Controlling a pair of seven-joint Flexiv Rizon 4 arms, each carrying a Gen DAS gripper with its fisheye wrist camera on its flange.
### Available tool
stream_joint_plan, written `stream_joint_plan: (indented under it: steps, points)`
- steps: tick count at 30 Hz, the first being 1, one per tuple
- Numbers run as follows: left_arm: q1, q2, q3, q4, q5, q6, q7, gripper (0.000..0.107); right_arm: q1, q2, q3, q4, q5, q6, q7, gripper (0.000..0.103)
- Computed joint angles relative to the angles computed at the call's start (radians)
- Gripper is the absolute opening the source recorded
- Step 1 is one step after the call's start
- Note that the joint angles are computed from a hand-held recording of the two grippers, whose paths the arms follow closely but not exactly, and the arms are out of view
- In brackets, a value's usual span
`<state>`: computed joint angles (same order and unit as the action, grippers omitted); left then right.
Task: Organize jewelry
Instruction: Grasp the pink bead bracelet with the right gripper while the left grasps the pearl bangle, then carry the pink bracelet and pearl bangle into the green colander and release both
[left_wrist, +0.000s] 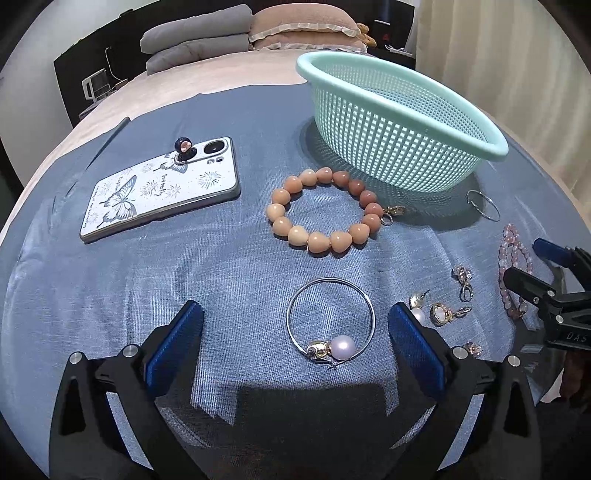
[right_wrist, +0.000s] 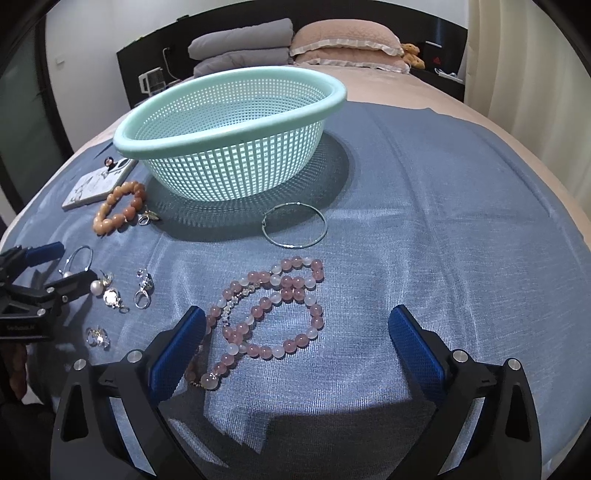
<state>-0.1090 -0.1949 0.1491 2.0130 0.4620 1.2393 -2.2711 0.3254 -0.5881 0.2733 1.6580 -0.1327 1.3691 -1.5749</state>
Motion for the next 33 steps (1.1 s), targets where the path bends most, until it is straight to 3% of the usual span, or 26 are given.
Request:
stream_joint_plan:
  steps: [1,2,4,6,11,15,33]
  points:
    - [-0.003,0.005,0.008,0.002,0.015,0.005,-0.016,0.084,-0.004,0.003,0.007,0.003,0.010,0.011,-0.018,0.065]
    - [0.001,0.010,0.009,0.008,0.016,0.017,-0.014,0.068,0.011,0.009,-0.019,0.020,-0.037,0.025,0.018,0.047]
    - [0.018,0.019,-0.010,0.025,-0.026,0.038,0.036,0.045,-0.009,0.005,0.016,0.014,-0.011,0.027,-0.030,0.030]
    - [0.010,0.018,-0.011,0.011,-0.017,0.010,0.044,0.044,-0.007,0.008,0.019,0.017,-0.013,0.029,-0.041,0.009]
    - [0.044,0.031,-0.037,0.054,-0.135,0.052,0.139,0.044,-0.027,0.016,0.044,0.016,0.003,0.025,-0.070,0.006]
    - [0.039,0.044,-0.035,0.061,-0.157,0.041,0.159,0.044,-0.044,0.024,0.070,0.011,0.027,0.005,-0.108,0.006]
    - [0.054,0.198,-0.091,0.027,-0.016,-0.018,0.063,0.044,-0.084,0.152,0.132,-0.001,0.186,0.018,-0.251,0.006]
